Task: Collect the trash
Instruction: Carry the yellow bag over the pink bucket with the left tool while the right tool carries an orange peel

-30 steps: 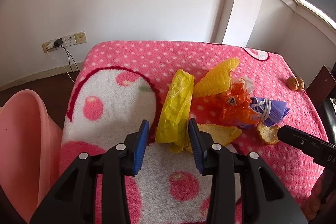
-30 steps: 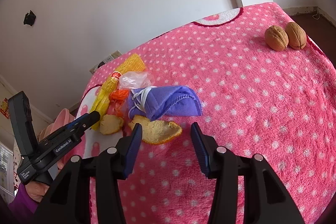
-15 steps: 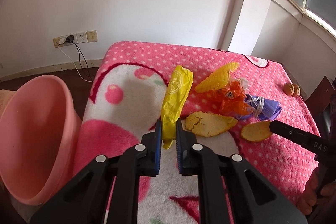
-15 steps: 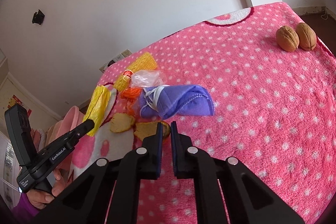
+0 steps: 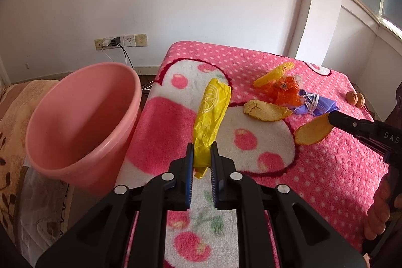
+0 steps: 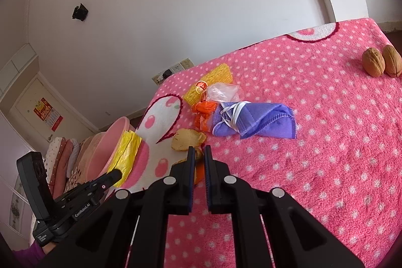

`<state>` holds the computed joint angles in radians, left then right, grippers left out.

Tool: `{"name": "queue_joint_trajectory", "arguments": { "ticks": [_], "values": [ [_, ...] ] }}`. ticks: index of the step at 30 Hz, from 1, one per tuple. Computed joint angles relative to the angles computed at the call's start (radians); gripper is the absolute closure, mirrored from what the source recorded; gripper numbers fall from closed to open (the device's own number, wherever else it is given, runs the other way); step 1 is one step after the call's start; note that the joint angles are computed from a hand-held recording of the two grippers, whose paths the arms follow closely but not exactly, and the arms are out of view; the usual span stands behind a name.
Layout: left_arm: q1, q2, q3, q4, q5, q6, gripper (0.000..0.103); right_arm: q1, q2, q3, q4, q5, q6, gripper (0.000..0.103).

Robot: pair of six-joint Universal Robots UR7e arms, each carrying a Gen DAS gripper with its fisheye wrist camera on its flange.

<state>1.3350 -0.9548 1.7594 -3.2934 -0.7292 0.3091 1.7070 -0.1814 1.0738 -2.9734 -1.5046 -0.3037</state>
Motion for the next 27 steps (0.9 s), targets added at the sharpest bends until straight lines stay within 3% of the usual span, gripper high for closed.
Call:
{"name": "queue_joint_trajectory", "arguments": {
  "ticks": [14,27],
  "values": [
    [-0.045,-0.030,0.115,-0.138,0.075,-0.005,0.092,-0.002,-0.035,0.076,-0.037,0.065,-0.083,0.096],
    [-0.016,-0.060,0.129,-0.221,0.016,0.016,0.092,0.006,-0.035,0.087,-0.069,0.015,-0.078,0.096]
  ]
}}
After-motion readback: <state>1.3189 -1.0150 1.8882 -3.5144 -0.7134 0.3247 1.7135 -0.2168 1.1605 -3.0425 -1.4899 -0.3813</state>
